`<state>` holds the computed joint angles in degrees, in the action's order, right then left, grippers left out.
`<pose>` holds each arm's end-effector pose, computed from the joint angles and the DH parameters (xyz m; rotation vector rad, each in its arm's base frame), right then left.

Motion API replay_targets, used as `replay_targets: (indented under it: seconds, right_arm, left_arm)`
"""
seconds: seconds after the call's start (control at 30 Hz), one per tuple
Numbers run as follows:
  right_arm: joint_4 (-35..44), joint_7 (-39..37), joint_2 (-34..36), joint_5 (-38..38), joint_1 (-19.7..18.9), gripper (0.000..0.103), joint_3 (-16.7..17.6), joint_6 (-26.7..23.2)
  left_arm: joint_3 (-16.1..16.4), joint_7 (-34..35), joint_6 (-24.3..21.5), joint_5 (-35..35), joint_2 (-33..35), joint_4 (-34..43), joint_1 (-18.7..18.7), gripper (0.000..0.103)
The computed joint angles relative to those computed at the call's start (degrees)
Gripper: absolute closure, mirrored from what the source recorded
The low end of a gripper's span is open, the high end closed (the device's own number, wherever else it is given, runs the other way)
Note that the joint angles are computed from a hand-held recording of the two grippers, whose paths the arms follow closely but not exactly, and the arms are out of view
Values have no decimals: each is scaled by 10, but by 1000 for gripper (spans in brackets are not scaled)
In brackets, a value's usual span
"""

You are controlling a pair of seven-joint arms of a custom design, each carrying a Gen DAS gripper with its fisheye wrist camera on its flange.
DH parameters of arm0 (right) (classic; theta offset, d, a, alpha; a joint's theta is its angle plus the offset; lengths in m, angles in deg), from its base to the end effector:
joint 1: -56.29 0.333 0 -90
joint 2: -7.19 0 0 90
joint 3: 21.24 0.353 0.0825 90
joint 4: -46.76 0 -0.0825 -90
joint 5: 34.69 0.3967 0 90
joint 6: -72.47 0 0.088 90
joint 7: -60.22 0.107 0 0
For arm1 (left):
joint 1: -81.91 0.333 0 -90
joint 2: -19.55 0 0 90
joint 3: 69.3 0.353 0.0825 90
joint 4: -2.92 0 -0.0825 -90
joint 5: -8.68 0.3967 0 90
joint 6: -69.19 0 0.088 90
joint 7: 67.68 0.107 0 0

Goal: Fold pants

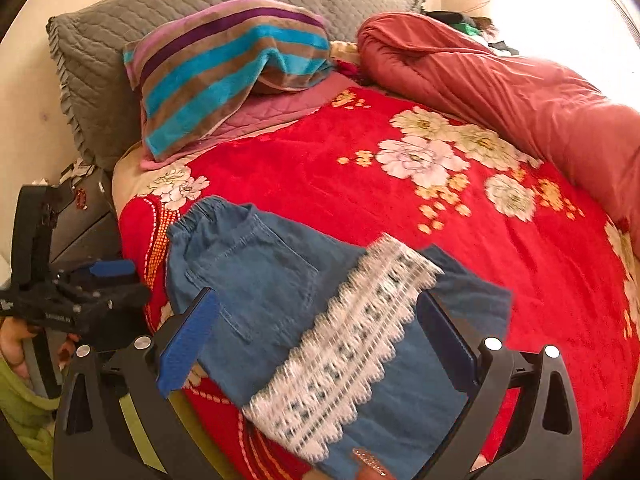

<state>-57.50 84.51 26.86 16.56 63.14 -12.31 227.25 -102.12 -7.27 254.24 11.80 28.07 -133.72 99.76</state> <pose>0.6785 0.1525 0.4285 -2.1392 1.0296 -0.2980 0.5445 -0.1443 0.3792 -2.1586 1.7038 -0.9904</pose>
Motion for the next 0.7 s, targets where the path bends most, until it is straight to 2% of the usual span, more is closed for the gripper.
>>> replay_targets:
  seconds: [0.07,0.13,0.3,0.37,0.43,0.5,0.63,0.7]
  right_arm:
    - [23,14,16,-21,8,5,-2,-14]
    - [38,28,27,-39,13,5,-3,-20]
    - [98,64,68,-96,25,5,-3,-59]
    - [126,79,86,-120,30,5,-4,-77]
    - [157,90,105,-141,33,5,-2,-101]
    - [195,102,129,-164,40,5,-2,-126]
    - [267,129,173,-203,54,5,-3,-165]
    - [315,136,203,-219,57,5,1,-203]
  left_arm:
    - [-66,11,4,-7,13,-1,65,10]
    - [-119,9,9,3,26,-1,120,10]
    - [-221,-11,34,52,70,-4,228,10]
    - [-241,-21,40,73,89,-2,248,10]
    - [-271,-28,49,101,125,2,278,16]
    - [-295,-34,57,129,168,9,300,30]
    - [-293,-58,46,158,210,24,299,33]
    - [-284,-73,47,168,215,30,294,33]
